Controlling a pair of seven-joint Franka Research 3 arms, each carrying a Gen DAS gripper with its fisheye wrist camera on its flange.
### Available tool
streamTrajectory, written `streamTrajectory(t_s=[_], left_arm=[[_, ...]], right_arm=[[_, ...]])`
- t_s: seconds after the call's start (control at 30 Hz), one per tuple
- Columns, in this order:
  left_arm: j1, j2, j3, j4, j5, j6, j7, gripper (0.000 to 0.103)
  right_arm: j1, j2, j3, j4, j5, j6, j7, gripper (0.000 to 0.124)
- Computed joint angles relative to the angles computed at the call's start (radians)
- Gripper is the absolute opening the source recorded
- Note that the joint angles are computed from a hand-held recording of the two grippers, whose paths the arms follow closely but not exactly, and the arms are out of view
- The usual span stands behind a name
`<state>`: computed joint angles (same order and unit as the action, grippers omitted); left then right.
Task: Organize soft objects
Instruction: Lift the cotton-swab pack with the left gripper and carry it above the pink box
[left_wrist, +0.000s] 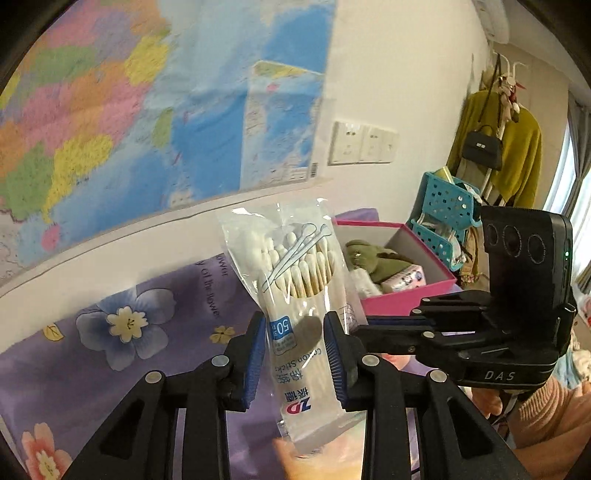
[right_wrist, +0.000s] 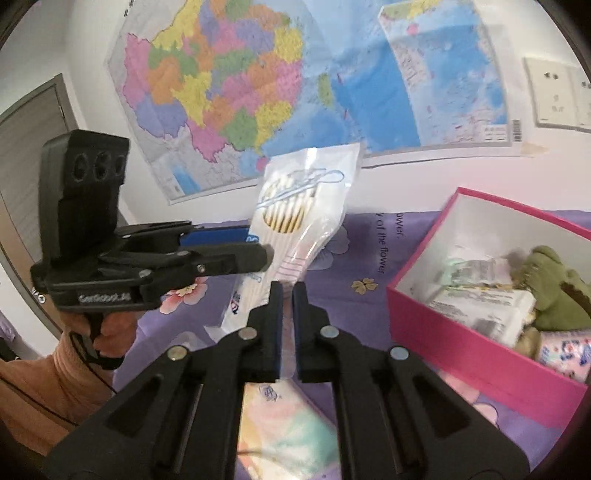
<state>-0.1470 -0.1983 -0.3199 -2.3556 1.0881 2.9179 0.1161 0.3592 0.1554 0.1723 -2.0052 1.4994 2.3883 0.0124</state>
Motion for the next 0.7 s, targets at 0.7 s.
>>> streamTrajectory(t_s=[0.7], left_arm=[[-0.14,0.13,0.004,0.111,0.212,-0.051,-0.307,0.032]], right_arm=[[-0.04,-0.139,-0.071,-0.213,0.076,-0.015,-0.115,0.008]])
